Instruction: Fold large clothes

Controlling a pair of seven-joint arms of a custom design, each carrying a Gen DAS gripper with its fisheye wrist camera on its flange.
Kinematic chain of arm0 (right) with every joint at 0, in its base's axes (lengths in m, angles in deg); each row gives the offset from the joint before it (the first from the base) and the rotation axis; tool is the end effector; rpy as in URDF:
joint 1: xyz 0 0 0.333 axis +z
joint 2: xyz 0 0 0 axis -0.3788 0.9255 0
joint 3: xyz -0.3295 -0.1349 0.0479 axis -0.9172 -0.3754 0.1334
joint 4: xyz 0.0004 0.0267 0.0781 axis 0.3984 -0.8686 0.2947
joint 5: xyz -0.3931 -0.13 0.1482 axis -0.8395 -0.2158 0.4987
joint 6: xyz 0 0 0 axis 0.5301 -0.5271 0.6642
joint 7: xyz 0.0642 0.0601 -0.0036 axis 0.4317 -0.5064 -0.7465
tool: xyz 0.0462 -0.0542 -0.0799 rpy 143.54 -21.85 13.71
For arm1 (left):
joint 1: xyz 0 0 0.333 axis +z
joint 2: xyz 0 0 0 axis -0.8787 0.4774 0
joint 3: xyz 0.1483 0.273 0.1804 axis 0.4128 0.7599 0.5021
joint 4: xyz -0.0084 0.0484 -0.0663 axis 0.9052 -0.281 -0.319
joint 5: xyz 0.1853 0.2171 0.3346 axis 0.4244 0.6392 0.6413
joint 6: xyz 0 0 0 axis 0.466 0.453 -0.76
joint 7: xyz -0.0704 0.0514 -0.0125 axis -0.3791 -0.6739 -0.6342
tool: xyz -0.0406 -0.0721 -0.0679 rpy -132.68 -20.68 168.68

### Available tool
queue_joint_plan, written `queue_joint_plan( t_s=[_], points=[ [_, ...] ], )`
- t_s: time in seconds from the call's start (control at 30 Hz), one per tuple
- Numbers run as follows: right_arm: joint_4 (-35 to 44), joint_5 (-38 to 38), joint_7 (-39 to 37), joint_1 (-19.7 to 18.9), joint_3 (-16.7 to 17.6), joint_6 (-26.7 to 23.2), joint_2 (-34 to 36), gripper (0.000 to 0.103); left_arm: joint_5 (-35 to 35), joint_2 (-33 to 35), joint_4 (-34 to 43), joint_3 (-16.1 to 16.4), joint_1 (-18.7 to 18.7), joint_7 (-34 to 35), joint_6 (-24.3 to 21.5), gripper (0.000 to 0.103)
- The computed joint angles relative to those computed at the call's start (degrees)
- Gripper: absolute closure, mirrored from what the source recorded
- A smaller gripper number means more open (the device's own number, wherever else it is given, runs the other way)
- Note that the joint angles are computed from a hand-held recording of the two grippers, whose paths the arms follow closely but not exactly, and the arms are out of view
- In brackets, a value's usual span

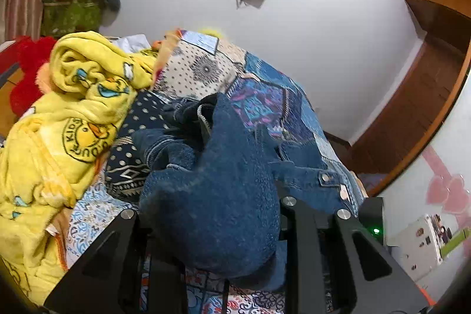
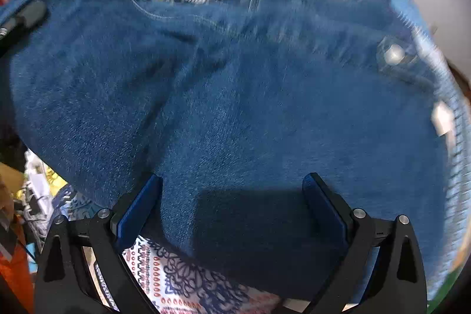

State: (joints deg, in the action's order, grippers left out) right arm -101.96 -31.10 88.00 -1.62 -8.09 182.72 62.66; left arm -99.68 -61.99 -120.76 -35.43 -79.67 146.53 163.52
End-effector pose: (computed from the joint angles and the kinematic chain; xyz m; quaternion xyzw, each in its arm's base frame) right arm 0.4480 0.2678 0.6007 -0.6583 0.7190 -0.0807 0.2077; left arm 0.5586 -0.3147 0.6318 -0.5165 0.7068 -0.4801 0.0560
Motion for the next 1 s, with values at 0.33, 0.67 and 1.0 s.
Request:
queue_joint_plan(
  t_s=[0.33, 0.67, 1.0],
  points=[
    [-9.3, 0.4, 5.8, -5.5, -0.3, 2.5, -15.1, 0.006, 7.4, 3.6, 7.5, -3.6, -3.3, -3.5, 0.9, 0.077],
    [-18.1, -8.5, 12.7, -13.7, 1.2, -11.6, -37.5, 0.006, 17.8, 11.7, 17.2, -10.1, -10.3, -2.9, -3.4, 0.077],
    [-20.7, -8.9, 13.7, -16.4, 0.3, -17.3, -45.3, 0.006, 32.5, 15.0, 16.6, -10.0, -15.5, -5.9, -18.8, 0.077]
  ],
)
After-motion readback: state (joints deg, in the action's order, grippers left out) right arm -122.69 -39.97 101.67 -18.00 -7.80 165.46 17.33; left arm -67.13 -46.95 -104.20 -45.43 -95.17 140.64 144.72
